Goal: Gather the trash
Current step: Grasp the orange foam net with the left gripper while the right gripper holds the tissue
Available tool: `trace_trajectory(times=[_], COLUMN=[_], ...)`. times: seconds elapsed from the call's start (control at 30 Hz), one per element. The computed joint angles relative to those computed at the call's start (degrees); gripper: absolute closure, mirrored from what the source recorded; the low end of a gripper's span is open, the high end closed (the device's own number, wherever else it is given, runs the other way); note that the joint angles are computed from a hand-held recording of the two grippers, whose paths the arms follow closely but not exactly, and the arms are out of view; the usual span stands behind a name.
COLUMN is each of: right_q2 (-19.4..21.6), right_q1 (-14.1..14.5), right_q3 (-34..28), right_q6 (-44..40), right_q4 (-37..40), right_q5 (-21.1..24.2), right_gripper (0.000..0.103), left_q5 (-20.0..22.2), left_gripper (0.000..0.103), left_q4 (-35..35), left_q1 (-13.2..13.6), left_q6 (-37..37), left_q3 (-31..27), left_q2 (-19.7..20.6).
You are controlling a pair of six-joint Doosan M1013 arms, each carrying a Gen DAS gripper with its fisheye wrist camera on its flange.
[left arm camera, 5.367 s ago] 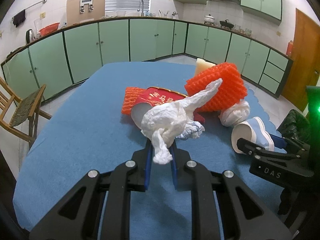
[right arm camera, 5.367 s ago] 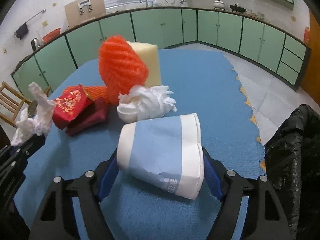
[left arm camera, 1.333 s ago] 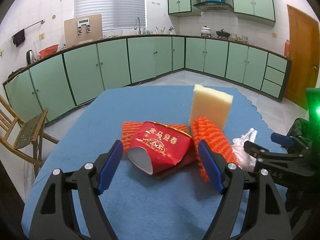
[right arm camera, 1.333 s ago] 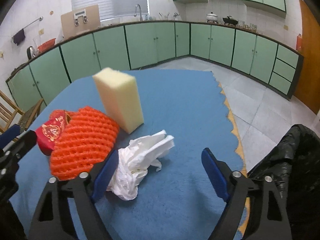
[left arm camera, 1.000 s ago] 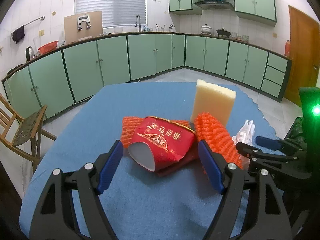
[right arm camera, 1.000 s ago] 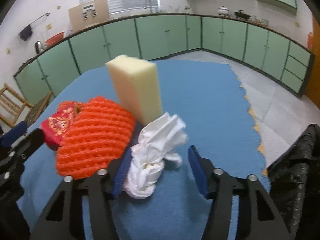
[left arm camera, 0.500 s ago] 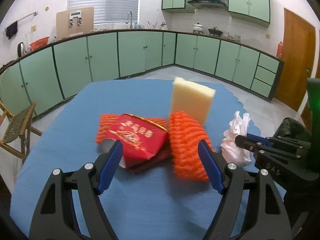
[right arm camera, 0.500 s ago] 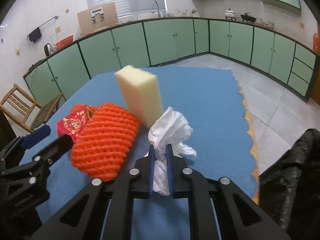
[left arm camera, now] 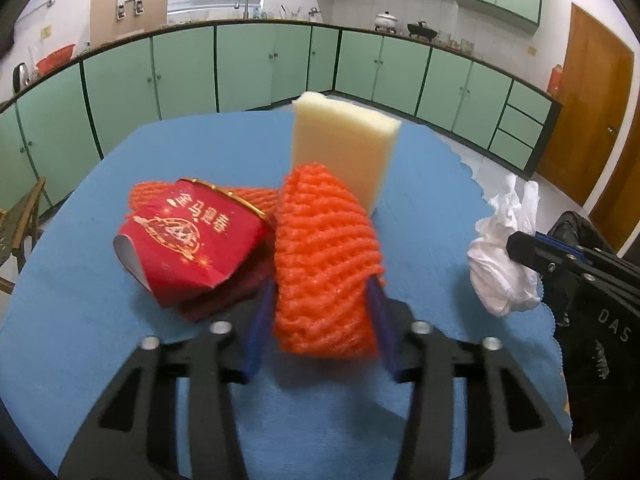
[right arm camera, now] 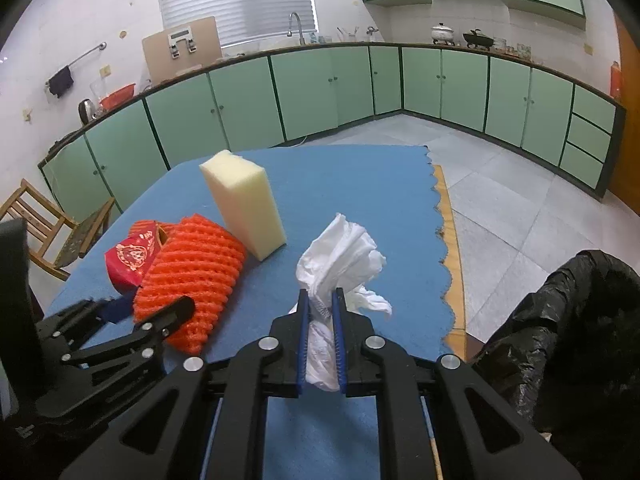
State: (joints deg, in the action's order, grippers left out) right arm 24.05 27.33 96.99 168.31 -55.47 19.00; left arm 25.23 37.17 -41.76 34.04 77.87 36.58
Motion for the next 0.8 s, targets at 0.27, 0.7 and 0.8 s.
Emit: trace_trajectory(times=[0.27,0.7,0.8], right_q2=[-0.8,-3.4,-4.4], right_q1=[0.0,0.8,1.1], right_q3=[0.8,2.6,3.1], right_q6=[1.5,7.4,9.5], right_q4=[-1.4,-8.9,-11.6], right_q5=[-0.6,-1.2,-1.1], right_gripper=[0.092,0.092,0.092], left_q5=[0.5,-0.6,-1.0], left_gripper=[0.075,0.077,0.077], left_q4=[8.6,19.5,21.0], left_q1=[-1.4,-3.3,-3.7], left_q6=[-6.1,-14.8,-16.0], left_q3=[0.7,3.9,4.4], left_q2=[-1.0,-4.6,-5.2])
